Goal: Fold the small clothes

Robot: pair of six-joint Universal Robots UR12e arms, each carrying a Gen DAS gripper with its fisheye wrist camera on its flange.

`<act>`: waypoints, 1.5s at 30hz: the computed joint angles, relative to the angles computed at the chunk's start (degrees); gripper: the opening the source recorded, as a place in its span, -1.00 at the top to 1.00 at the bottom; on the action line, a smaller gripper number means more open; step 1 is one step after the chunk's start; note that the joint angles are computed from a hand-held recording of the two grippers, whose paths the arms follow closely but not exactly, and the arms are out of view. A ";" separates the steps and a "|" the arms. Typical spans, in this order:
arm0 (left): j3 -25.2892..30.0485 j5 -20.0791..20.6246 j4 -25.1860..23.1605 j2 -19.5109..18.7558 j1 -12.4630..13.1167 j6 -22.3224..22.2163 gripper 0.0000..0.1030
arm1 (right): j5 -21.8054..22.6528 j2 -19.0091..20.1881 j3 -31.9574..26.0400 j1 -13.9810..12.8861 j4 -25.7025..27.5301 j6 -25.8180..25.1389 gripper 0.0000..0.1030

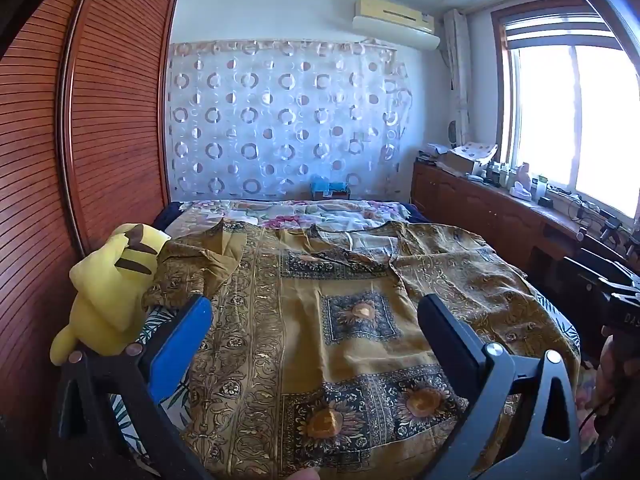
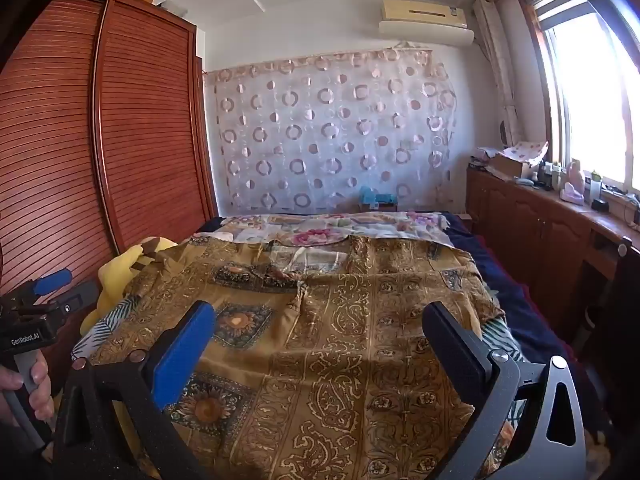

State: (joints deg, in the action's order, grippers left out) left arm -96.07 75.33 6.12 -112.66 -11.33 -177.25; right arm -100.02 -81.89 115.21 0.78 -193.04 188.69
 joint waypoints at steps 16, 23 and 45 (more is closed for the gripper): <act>0.01 0.15 -0.51 0.34 -0.52 0.69 -0.99 | 0.53 0.18 0.16 0.09 -0.74 -0.52 -1.00; -0.09 0.17 -0.01 0.24 -0.47 1.01 -1.00 | 0.48 0.24 0.10 0.23 -0.79 -0.72 -1.00; -0.42 0.46 0.16 0.70 -0.70 1.19 -1.00 | 0.54 0.08 0.16 0.16 -0.78 -0.44 -1.00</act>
State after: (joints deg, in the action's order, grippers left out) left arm -96.49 75.78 6.28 -111.96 -12.03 -176.06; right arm -99.48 -81.81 115.37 0.94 -193.82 188.26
